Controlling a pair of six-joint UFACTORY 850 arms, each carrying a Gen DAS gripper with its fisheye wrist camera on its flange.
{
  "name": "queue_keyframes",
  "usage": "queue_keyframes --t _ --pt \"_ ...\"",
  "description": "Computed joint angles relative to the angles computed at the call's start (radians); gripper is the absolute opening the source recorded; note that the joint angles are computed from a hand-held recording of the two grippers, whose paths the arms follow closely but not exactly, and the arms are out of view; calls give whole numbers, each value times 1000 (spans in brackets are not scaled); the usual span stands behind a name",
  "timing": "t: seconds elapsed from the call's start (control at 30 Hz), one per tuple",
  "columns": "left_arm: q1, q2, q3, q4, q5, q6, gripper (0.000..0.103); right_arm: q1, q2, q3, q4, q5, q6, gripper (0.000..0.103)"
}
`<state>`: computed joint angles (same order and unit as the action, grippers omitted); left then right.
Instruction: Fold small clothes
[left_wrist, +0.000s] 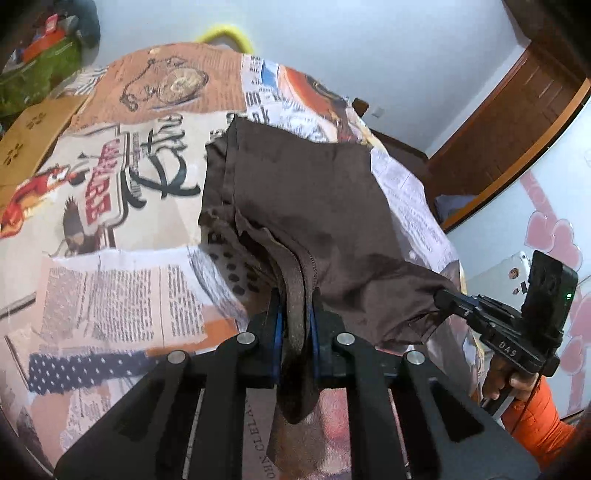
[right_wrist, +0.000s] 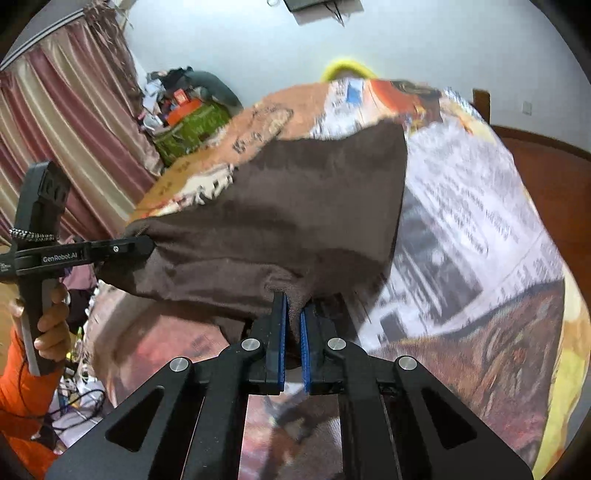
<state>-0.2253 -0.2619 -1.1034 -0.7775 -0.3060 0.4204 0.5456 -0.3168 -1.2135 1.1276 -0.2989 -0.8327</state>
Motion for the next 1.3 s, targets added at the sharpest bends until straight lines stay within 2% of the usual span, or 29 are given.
queue_keyframes --t 0.07,0.2,0.27,0.4,0.53,0.67,0.87,1.0,1.07,1.13,1.2,1.27,1.3 --pt "3 -10 -23 25 0 -23 11 0 6 -5 54 16 -52 6" --pt "27 -38 -68 -80 -41 54 11 -2 -7 -43 91 47 -85 6" --pt "32 -58 -101 -74 -45 44 11 -1 -23 -70 79 62 -72 6" --pt "36 -116 -186 24 -39 -36 11 -4 -58 -122 25 80 -29 6" --pt "36 -189 -290 201 -34 -186 11 -15 -107 -190 -37 84 20 6" --pt "43 -270 -393 271 -53 -238 11 -23 -158 -262 -121 92 81 6" --pt "57 -423 -576 337 -137 -296 12 -46 -255 -386 -254 67 211 6" --pt "77 -517 -682 307 -203 -298 12 -57 -327 -471 -392 34 350 6" --pt "90 -563 -737 279 -245 -313 19 -65 -365 -517 -444 12 411 6" --pt "99 -599 -783 290 -276 -347 37 -72 -403 -565 -502 -16 482 8" --pt "104 -618 -813 328 -289 -398 48 -78 -420 -584 -486 -27 479 9" --pt "109 -616 -813 327 -276 -399 49 -85 -421 -582 -421 -29 431 10" --pt "110 -613 -814 334 -270 -402 52 -86 -421 -584 -416 -30 429 14"
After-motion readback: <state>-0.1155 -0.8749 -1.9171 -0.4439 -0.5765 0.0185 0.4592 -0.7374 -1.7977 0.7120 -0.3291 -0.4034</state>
